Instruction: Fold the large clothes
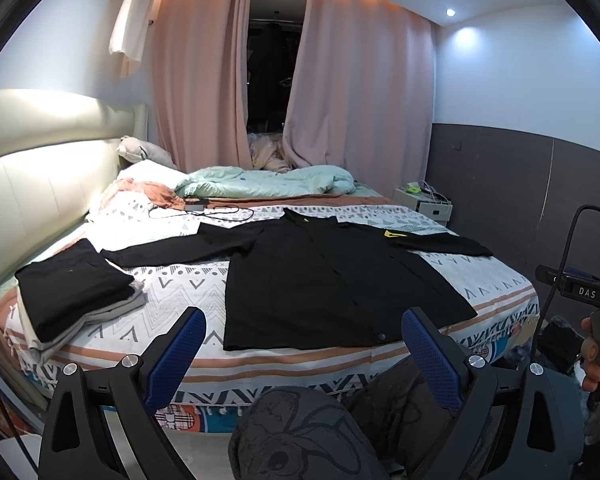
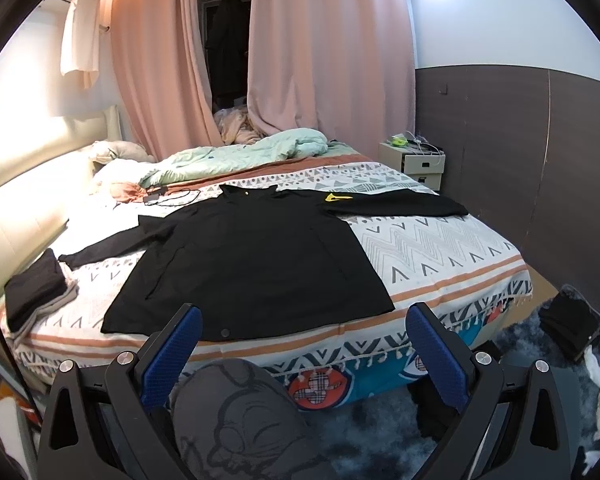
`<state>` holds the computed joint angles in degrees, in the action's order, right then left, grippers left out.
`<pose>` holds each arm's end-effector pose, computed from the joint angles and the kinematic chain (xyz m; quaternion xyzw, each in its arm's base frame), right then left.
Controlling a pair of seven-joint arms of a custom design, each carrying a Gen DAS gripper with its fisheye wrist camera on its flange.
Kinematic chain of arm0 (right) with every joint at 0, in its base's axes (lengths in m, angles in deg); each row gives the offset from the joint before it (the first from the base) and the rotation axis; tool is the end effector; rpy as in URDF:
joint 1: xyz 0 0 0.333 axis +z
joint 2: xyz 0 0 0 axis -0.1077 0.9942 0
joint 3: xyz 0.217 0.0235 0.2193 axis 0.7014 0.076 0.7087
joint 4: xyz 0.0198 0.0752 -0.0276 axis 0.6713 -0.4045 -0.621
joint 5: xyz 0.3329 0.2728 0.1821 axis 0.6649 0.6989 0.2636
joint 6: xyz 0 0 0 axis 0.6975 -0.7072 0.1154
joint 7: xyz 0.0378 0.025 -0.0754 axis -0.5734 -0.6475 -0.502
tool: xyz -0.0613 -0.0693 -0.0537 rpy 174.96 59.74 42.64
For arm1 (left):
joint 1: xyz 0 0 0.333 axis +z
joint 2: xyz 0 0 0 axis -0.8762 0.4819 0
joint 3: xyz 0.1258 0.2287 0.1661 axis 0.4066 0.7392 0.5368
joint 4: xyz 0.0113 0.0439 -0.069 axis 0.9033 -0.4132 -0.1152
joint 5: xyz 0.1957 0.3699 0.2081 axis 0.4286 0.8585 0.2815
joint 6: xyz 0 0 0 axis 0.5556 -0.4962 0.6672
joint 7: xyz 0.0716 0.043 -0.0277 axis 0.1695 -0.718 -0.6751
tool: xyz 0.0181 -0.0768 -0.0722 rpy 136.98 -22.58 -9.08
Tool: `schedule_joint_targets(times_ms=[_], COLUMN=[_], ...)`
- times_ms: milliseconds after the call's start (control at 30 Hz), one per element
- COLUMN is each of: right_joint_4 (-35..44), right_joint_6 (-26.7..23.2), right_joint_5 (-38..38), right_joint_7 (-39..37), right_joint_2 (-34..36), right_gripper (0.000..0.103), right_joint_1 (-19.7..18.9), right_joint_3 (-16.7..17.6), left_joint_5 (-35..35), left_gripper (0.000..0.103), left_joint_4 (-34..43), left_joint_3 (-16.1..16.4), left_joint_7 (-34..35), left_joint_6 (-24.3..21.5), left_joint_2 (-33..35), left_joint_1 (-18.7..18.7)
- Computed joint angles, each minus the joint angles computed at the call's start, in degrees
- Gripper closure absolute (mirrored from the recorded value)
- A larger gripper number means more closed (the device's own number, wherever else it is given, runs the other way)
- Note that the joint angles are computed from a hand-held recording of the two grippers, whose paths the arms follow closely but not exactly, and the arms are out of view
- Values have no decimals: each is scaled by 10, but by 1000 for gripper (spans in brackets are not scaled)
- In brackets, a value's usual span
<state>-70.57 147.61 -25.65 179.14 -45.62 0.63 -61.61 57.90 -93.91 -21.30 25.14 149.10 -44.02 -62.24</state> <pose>0.6428 0.1274 0.4847 -0.5224 0.6844 -0.3868 0.3302 0.6889 -0.1791 0.4745 -0.5223 0.6400 -0.4680 0.3142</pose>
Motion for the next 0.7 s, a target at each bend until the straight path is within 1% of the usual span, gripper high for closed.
schedule_joint_targets(times_ms=[67, 100, 200, 300, 400, 533, 567, 600, 633, 700], right_joint_4=[2, 2, 0, -2, 3, 7, 8, 11, 12, 14], right_joint_6=[-11, -14, -13, 0, -5, -11, -11, -12, -13, -14], right_joint_5=[-8, -13, -21, 0, -1, -10, -10, -8, -7, -1], right_joint_7=[8, 13, 20, 3, 1, 6, 4, 1, -1, -7], right_joint_2=[0, 0, -2, -2, 1, 3, 4, 6, 8, 11], right_gripper=[1, 1, 1, 1, 1, 1, 1, 1, 1, 1], right_joint_1=[2, 3, 3, 1, 2, 3, 4, 5, 6, 7], right_joint_3=[2, 2, 2, 0, 1, 1, 1, 1, 1, 0], left_joint_5=[4, -1, -4, 6, -4, -3, -6, -17, -22, -19], left_gripper=[4, 4, 4, 4, 4, 4, 4, 4, 4, 4], left_joint_4=[-2, -1, -3, -2, 2, 0, 1, 1, 2, 6], left_joint_3=[-6, 3, 8, -7, 11, 2, 9, 29, 36, 28], left_joint_7=[-3, -1, 0, -8, -5, -11, -10, -2, 2, 1], left_joint_6=[1, 0, 2, 3, -1, 5, 6, 6, 6, 5], left_joint_2=[-1, -2, -4, -3, -3, -3, -3, -3, -3, 0], left_joint_1=[8, -3, -6, 11, -7, 5, -2, -22, -28, -20])
